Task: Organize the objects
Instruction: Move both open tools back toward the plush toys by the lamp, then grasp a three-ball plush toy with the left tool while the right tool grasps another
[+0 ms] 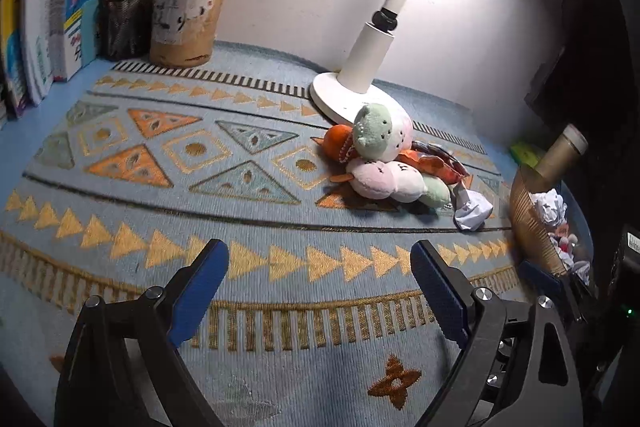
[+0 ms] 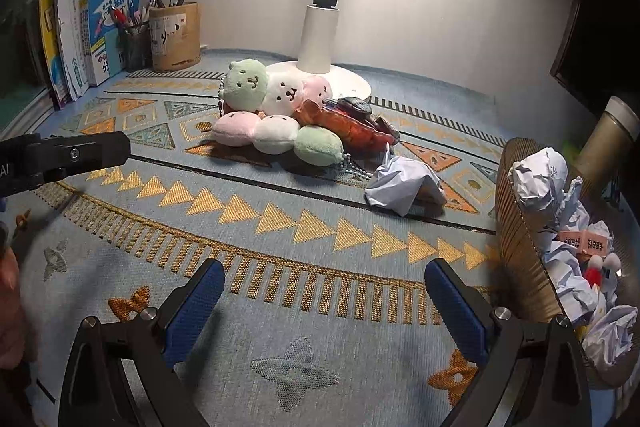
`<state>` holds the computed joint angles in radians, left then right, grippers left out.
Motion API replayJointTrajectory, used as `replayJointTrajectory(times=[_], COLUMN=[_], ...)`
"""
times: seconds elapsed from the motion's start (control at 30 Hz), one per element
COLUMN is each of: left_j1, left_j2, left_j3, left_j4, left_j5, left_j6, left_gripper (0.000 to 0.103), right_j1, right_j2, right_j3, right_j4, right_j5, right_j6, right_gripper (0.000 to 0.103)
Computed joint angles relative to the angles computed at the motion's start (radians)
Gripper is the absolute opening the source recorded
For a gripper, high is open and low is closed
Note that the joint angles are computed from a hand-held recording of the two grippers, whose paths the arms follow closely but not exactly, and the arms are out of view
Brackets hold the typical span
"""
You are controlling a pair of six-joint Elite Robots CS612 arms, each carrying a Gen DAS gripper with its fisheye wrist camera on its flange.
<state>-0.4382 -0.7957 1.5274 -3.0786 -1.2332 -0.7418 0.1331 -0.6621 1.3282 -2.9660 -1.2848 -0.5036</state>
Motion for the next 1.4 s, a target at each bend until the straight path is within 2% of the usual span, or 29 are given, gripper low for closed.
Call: replayJointTrajectory(times=[0.03,0.1,0.2,0.27,0.3,0.4,0.43,0.53,0.57,0.6,0.67,0.7,0.73,0.83,0.9,0.93,1.0,1.1,1.2,1.23,1.27,1.3,1.37,1.4], left_j1=[0.005,0.025,0.06,0.084,0.093,0.108,0.111,0.115,0.117,0.115,0.119,0.126,0.128,0.123,0.119,0.116,0.11,0.103,0.092,0.091,0.087,0.081,0.071,0.071], left_j2=[-0.002,0.008,0.059,0.099,0.118,0.162,0.172,0.187,0.189,0.186,0.174,0.169,0.156,0.108,0.068,0.046,0.002,-0.039,-0.053,-0.055,-0.057,-0.06,-0.062,-0.061], left_j3=[-0.024,-0.087,-0.206,-0.282,-0.313,-0.386,-0.403,-0.422,-0.421,-0.412,-0.387,-0.375,-0.351,-0.257,-0.177,-0.133,-0.05,0.041,0.091,0.099,0.102,0.1,0.094,0.091], left_j4=[0.017,0.051,0.136,0.201,0.22,0.287,0.301,0.311,0.306,0.292,0.263,0.25,0.233,0.176,0.131,0.104,0.086,0.083,0.062,0.057,0.072,0.099,0.149,0.162], left_j5=[0.001,-0.045,-0.123,-0.193,-0.227,-0.291,-0.31,-0.344,-0.357,-0.341,-0.371,-0.407,-0.413,-0.384,-0.363,-0.341,-0.305,-0.283,-0.258,-0.26,-0.25,-0.222,-0.161,-0.152], left_j6=[0.059,0.147,0.25,0.264,0.27,0.304,0.315,0.324,0.32,0.321,0.305,0.276,0.246,0.186,0.126,0.098,0.037,-0.039,-0.053,-0.048,-0.038,-0.023,0.01,0.022], left_gripper=[0.092,0.092,0.092,0.091,0.091,0.09,0.085,0.059,0.051,0.049,0.027,0.027,0.027,0.027,0.027,0.027,0.027,0.027,0.028,0.03,0.039,0.043,0.059,0.062], right_j1=[0.001,-0.004,-0.002,0.008,0.014,0.026,0.027,0.033,0.034,0.034,0.028,0.026,0.025,0.021,0.017,0.016,0.016,0.007,0.003,0.007,0.01,0.01,0.012,0.013], right_j2=[0.004,0.014,0.047,0.075,0.087,0.116,0.126,0.14,0.143,0.142,0.136,0.127,0.116,0.073,0.041,0.028,0.025,0.068,0.114,0.127,0.139,0.152,0.168,0.173], right_j3=[-0.022,-0.073,-0.171,-0.224,-0.241,-0.284,-0.299,-0.32,-0.328,-0.33,-0.323,-0.311,-0.293,-0.227,-0.169,-0.138,-0.125,-0.219,-0.309,-0.337,-0.36,-0.387,-0.42,-0.433], right_j4=[0.025,0.091,0.233,0.277,0.272,0.288,0.293,0.275,0.282,0.297,0.339,0.357,0.366,0.408,0.387,0.332,0.259,0.335,0.408,0.429,0.454,0.486,0.523,0.549], right_j5=[0.013,0.076,0.152,0.14,0.112,0.064,0.055,0.049,0.064,0.084,0.161,0.2,0.226,0.314,0.333,0.314,0.264,0.25,0.221,0.188,0.169,0.168,0.176,0.188], right_j6=[0.014,0.051,0.071,0.086,0.102,0.114,0.114,0.091,0.077,0.061,0.017,-0.007,-0.028,-0.129,-0.186,-0.19,-0.154,-0.034,0.06,0.076,0.083,0.085,0.092,0.085], right_gripper=[0.1,0.1,0.1,0.1,0.1,0.1,0.1,0.1,0.1,0.1,0.1,0.1,0.1,0.1,0.1,0.1,0.1,0.1,0.1,0.1,0.1,0.1,0.1,0.1])
